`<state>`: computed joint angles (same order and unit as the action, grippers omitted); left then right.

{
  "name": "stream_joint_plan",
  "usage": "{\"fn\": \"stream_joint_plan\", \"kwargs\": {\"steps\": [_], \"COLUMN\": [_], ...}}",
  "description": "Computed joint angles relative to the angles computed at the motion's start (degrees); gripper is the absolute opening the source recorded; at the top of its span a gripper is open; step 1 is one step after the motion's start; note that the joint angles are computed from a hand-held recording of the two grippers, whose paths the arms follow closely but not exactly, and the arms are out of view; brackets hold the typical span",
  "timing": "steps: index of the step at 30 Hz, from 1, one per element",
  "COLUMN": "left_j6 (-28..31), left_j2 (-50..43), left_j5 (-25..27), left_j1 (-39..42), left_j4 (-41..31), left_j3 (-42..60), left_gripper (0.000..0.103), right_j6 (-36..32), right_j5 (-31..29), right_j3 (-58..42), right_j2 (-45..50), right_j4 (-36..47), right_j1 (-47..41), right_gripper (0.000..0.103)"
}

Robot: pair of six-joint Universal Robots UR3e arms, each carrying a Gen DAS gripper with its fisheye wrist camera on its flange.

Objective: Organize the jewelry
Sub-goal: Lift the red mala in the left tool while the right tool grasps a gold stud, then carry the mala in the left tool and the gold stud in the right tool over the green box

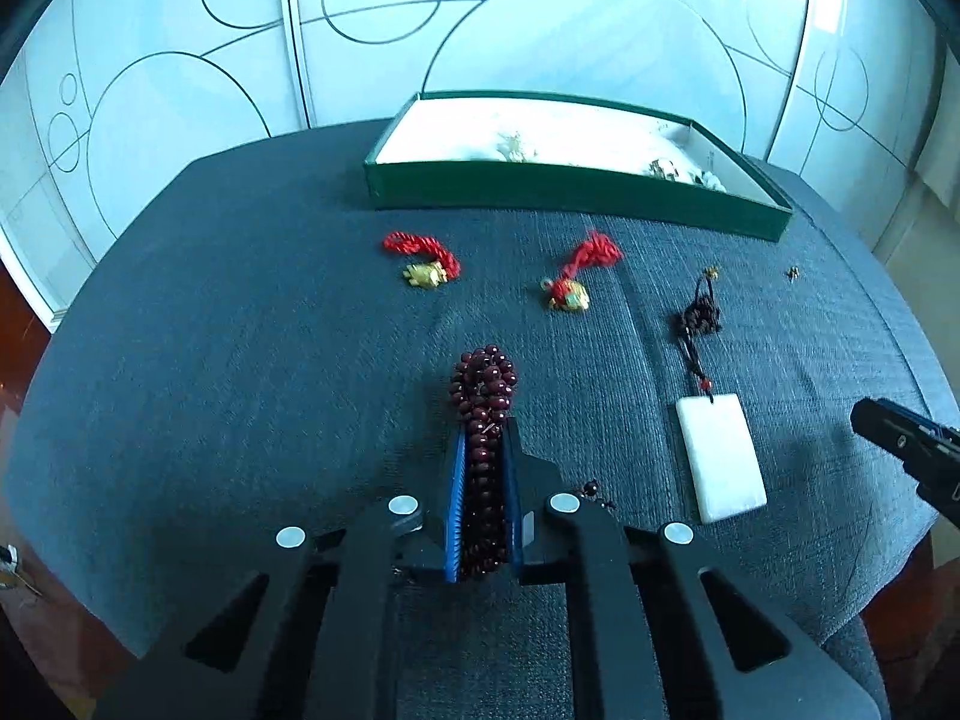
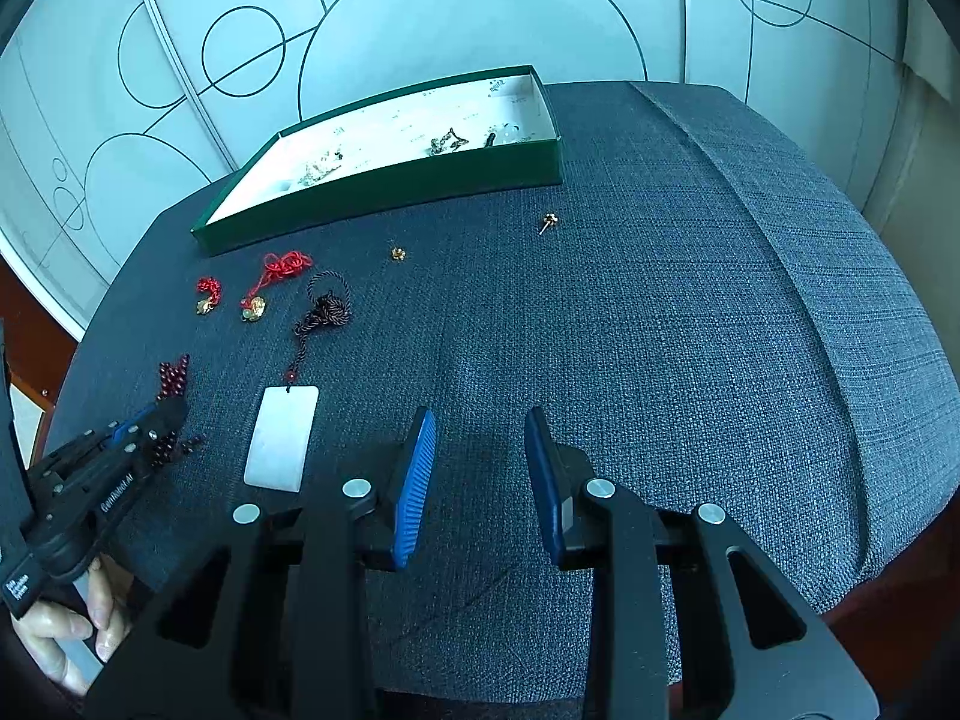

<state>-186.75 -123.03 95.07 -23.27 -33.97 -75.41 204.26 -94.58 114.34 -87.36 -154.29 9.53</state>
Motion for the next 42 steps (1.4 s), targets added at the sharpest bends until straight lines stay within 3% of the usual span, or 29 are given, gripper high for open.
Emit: {"fn": "stream_joint_plan", "kwargs": {"steps": [16, 33, 42], "left_j6": [0.1, 0.7, 0.8], "left_j2": [-3.6, -19.6, -23.1], "left_j5": [0.4, 0.1, -0.8], "left_j1": [4.0, 6.0, 6.3], "left_j4": [-3.1, -14.8, -17.7], "left_j3": [8.8, 36.4, 41.5], "left_gripper": [0.011, 0.011, 0.011], "right_j6": [-1.7, -1.6, -0.4], "right_j5": [-0.9, -1.8, -3.1], "right_j3": [-8.3, -24.4, -27.1], "right_j2": [6.1, 19.8, 23.0], "right_j4": [1.8, 4.0, 4.8], "right_j1": [-0.4, -7.0, -7.2], "right_gripper": [0.031, 0.031, 0.030]}}
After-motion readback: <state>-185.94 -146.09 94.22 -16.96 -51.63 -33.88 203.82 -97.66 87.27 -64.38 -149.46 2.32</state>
